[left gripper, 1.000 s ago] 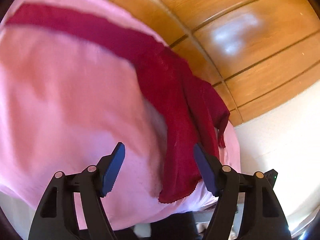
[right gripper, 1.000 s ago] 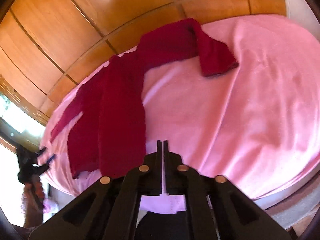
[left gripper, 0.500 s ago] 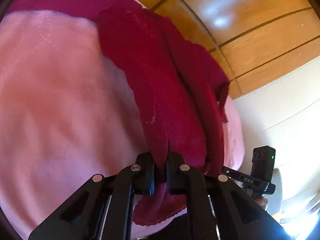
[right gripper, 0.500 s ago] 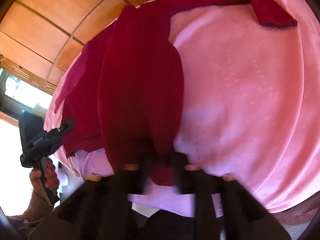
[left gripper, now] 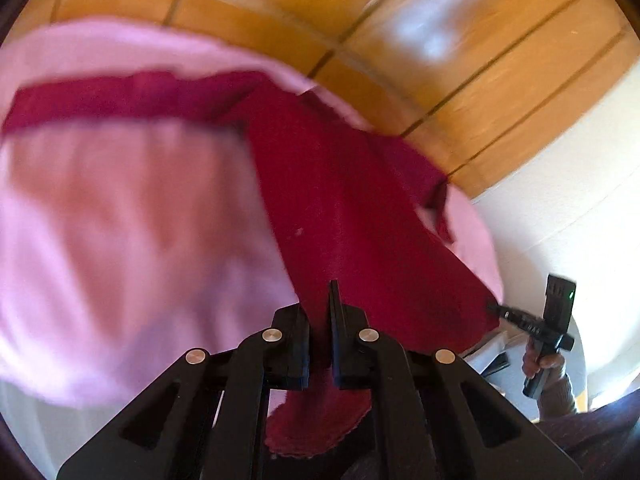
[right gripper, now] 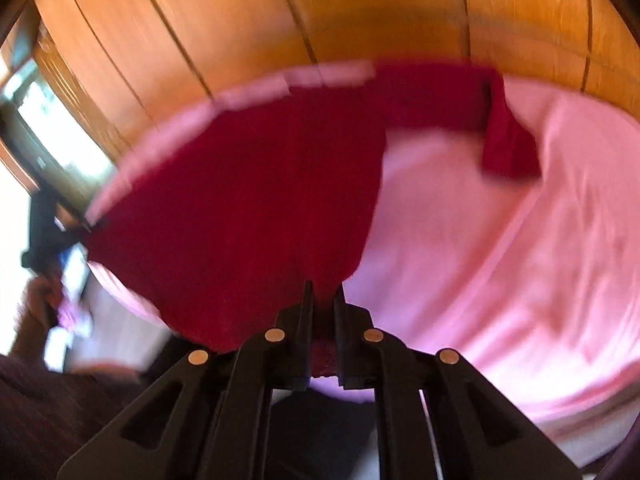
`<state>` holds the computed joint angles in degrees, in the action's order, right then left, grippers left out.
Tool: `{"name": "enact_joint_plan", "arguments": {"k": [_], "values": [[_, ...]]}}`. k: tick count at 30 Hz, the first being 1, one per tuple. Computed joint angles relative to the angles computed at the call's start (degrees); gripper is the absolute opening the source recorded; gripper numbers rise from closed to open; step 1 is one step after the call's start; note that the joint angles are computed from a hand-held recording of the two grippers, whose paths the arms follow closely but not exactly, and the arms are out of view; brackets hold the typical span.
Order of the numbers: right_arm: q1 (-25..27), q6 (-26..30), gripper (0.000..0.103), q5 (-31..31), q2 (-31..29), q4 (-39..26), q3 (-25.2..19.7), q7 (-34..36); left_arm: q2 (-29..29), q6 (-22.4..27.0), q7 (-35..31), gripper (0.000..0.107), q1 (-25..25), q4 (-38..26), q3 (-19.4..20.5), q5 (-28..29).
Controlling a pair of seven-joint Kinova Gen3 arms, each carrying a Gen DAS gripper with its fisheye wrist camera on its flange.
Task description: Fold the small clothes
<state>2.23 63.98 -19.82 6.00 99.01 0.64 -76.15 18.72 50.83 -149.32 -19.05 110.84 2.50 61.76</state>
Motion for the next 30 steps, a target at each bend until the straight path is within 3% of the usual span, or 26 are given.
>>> {"name": "enact_joint_plan", "arguments": {"k": [2, 6, 8, 9, 10, 11, 12, 14, 17, 19, 22, 25, 27, 30], "values": [[1.88, 0.81, 0.007, 0.9, 1.77, 2.43, -1.04, -1.41, 0.74, -3.24, 2.76, 0.006, 0.2, 1.72, 0.04, -3.3], [1.02, 0.39, 0.008, -1.02, 4.14, 4.29, -0.09, -0.94, 3.35, -8.43, 11.88, 0.007, 5.2, 2.73, -4.27, -8.25], [2.02, 0.46, 0.02, -2.42, 4.78, 3.07, 0.01, 0.16, 2.95, -9.49, 13.36, 0.008, 3.6, 3.16, -2.88, -8.2], [3.45, -0.61, 0.043, -2.55, 4.73, 2.81, -0.92, 0.14, 2.15, -10.88, 12.71, 0.013, 2.07, 3.75, -0.98, -7.2], [4.05, -2.61, 0.051, -2.32, 4.42, 2.64, -0.83, -0.16, 0.53, -13.2, 11.12, 0.036, 1.56, 4.67, -0.14, -5.71], [4.25, -4.39, 0.054, -1.58, 3.96, 2.34, -0.34, -1.4, -1.37, -15.53, 8.79, 0.056, 2.1, 5.55, -0.29, -3.39], [3.54, -6.72, 0.052, -0.12, 4.56, 1.24, 1.2, -3.57, -2.49, -17.86, 6.47, 0.061, 2.0, 6.49, 0.62, -1.06], [-0.02, -11.38, 0.053, 3.45, 5.99, 0.01, 5.45, -8.2, -4.49, -20.32, 1.81, 0.064, 1.23, 6.79, 3.51, 2.91], [-6.76, -18.37, 0.057, 9.3, 10.6, -3.23, 13.41, -15.19, -4.13, -24.47, -3.55, 0.07, 5.49, 5.43, 5.38, 7.03], [-11.5, -22.61, 0.058, 13.38, 14.56, -5.43, 17.92, -19.85, -2.2, -24.28, -3.52, 0.07, 8.11, 3.69, 5.68, 7.04], [-11.93, -24.19, 0.058, 18.47, 21.28, -10.86, 17.39, -26.73, 1.38, -26.5, -3.17, 0.07, 11.12, 1.09, 8.4, 7.12], [-11.88, -20.29, 0.052, 25.46, 28.72, -18.2, 16.72, -32.29, 5.96, -24.82, 2.86, 0.07, 14.85, -3.84, 8.47, 1.93], [-10.15, -19.01, 0.004, 30.12, 30.71, -20.72, 14.13, -34.46, 8.04, -25.31, 5.96, 0.07, 16.49, -6.09, 9.09, -2.16], [-10.58, -23.08, 0.004, 34.76, 26.27, -16.64, 14.65, -37.95, 9.29, -27.91, 8.99, 0.07, 19.54, -7.79, 9.09, -8.4]]}}
